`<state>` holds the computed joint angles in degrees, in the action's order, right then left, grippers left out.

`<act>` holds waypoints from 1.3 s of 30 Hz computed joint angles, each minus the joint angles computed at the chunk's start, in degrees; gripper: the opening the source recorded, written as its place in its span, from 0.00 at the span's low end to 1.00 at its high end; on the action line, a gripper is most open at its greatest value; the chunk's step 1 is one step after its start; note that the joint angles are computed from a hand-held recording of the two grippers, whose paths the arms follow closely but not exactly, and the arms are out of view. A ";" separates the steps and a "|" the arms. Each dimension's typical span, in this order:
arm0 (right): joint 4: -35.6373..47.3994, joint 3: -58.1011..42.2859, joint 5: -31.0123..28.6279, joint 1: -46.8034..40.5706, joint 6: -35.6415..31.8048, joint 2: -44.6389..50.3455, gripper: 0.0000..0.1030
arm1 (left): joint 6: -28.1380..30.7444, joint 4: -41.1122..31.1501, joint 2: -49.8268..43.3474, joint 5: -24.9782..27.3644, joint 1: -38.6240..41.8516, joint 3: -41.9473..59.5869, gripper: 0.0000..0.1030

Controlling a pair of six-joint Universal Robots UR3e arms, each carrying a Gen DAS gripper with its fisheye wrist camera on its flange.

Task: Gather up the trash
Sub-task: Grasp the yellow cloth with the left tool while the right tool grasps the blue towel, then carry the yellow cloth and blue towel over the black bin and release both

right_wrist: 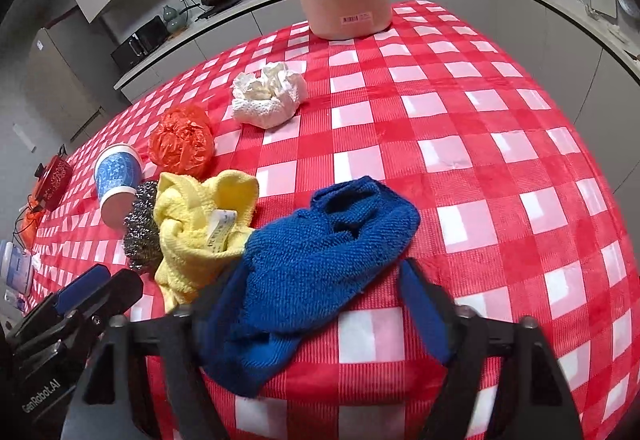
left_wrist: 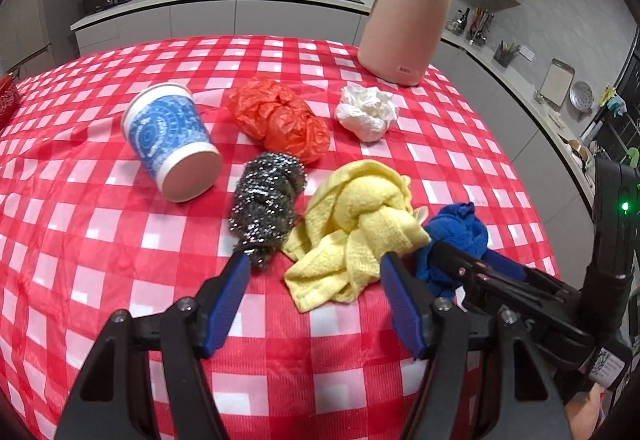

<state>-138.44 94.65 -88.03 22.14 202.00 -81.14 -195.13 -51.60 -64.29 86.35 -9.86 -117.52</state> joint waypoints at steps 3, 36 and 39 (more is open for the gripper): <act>-0.96 0.65 0.89 -0.55 -0.99 -0.11 0.38 | 0.18 0.89 -1.81 -0.82 -0.56 0.69 0.67; -2.13 17.35 10.54 -17.53 -9.51 -19.50 0.29 | -7.82 10.47 -16.10 2.75 -13.64 8.73 0.35; 0.23 20.88 13.57 -21.80 -12.05 -25.54 0.29 | -10.75 10.32 -17.75 5.26 -17.96 11.27 0.35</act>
